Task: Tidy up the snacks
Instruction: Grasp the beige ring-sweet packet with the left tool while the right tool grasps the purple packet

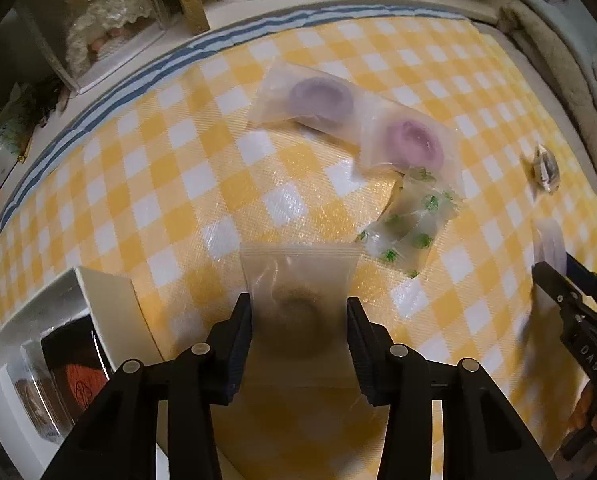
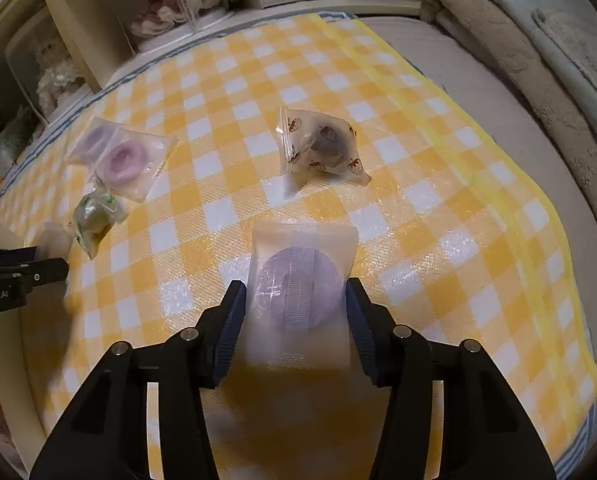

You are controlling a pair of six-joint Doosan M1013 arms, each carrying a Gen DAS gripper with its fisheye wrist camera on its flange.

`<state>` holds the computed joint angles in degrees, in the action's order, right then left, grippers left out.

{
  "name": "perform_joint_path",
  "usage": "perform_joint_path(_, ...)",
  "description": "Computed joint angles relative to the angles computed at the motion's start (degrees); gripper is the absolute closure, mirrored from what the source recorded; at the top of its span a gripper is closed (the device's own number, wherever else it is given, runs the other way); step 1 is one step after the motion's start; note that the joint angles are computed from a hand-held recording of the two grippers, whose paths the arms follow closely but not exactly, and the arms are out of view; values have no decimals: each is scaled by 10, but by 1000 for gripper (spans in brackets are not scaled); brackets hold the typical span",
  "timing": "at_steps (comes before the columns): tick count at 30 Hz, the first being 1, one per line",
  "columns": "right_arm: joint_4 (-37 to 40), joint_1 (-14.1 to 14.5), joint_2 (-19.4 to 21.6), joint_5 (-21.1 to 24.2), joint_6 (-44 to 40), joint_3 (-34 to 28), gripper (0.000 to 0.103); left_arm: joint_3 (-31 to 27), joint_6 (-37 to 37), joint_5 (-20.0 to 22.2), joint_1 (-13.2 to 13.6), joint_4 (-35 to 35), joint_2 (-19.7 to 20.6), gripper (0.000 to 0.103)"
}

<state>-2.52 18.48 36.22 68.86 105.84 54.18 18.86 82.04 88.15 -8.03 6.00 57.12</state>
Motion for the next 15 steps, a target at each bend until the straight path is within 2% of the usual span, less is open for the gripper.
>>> perform_joint_path(3, 33, -9, -4, -7, -7, 3, 56, 67, -15, -43, -4, 8, -40, 60)
perform_joint_path(7, 65, -18, -7, -14, -3, -1, 57, 111, -39, -79, -9, 12, -75, 60)
perform_joint_path(15, 85, -20, -34, -66, -31, 9, 57, 207, -85, -174, -18, 22, -156, 60)
